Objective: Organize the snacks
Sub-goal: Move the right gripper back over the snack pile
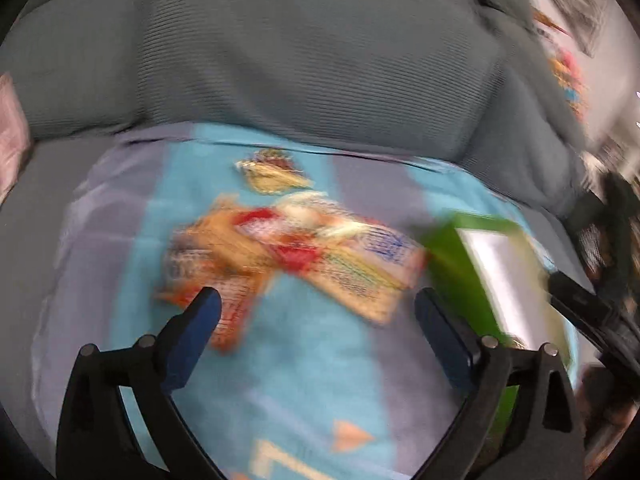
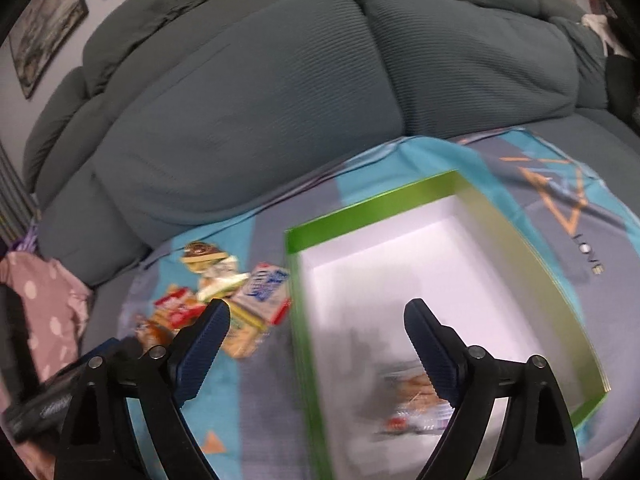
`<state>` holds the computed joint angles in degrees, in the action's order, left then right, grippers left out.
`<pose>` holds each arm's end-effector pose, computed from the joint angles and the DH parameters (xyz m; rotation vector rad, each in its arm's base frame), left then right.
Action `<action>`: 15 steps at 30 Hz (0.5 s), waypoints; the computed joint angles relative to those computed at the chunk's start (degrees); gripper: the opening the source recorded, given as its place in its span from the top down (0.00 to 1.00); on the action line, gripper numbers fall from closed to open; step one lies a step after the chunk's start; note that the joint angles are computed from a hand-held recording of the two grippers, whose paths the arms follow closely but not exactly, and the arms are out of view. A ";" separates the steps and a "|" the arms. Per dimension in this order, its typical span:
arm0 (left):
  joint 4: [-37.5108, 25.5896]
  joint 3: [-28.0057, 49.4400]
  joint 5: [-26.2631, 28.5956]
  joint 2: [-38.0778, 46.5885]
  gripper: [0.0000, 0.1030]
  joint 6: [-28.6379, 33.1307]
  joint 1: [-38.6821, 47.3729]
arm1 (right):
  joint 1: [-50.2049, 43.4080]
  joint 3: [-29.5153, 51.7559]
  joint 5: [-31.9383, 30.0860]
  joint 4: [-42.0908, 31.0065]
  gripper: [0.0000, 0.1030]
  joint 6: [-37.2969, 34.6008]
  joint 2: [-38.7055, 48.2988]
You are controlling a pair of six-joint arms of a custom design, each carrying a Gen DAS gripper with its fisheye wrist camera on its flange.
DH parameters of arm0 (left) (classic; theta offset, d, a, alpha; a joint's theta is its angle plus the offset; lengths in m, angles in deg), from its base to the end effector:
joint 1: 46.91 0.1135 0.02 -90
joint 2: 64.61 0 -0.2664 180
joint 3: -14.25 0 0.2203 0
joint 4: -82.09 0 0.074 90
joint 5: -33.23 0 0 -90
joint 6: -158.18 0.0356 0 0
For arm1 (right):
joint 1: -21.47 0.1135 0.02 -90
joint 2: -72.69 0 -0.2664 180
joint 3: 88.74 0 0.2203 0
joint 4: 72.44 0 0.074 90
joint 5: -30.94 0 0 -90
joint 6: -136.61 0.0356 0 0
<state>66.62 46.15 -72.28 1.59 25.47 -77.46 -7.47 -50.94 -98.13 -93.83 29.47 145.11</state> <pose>0.1464 -0.0754 0.1504 -0.3750 2.3848 -0.2634 0.1663 -0.0663 0.1580 -0.0117 2.3164 0.4764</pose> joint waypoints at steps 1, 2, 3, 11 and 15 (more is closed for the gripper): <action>1.14 -1.68 2.35 -0.71 0.05 2.26 4.67 | 2.78 -0.23 0.96 0.35 0.14 1.98 -0.44; 1.24 -2.77 3.68 -1.24 0.05 3.40 7.81 | 6.12 -0.24 2.13 0.76 0.14 3.92 -0.48; 1.01 -3.64 4.64 -1.24 0.05 4.75 11.72 | 9.52 -0.13 3.63 1.39 0.14 6.01 -0.18; 0.76 -6.09 11.36 -1.04 0.05 11.13 30.37 | 42.98 17.25 23.08 1.53 0.14 21.83 18.97; 0.69 -5.77 11.78 0.07 0.05 11.26 31.60 | 49.11 30.61 22.17 0.53 0.14 27.73 32.76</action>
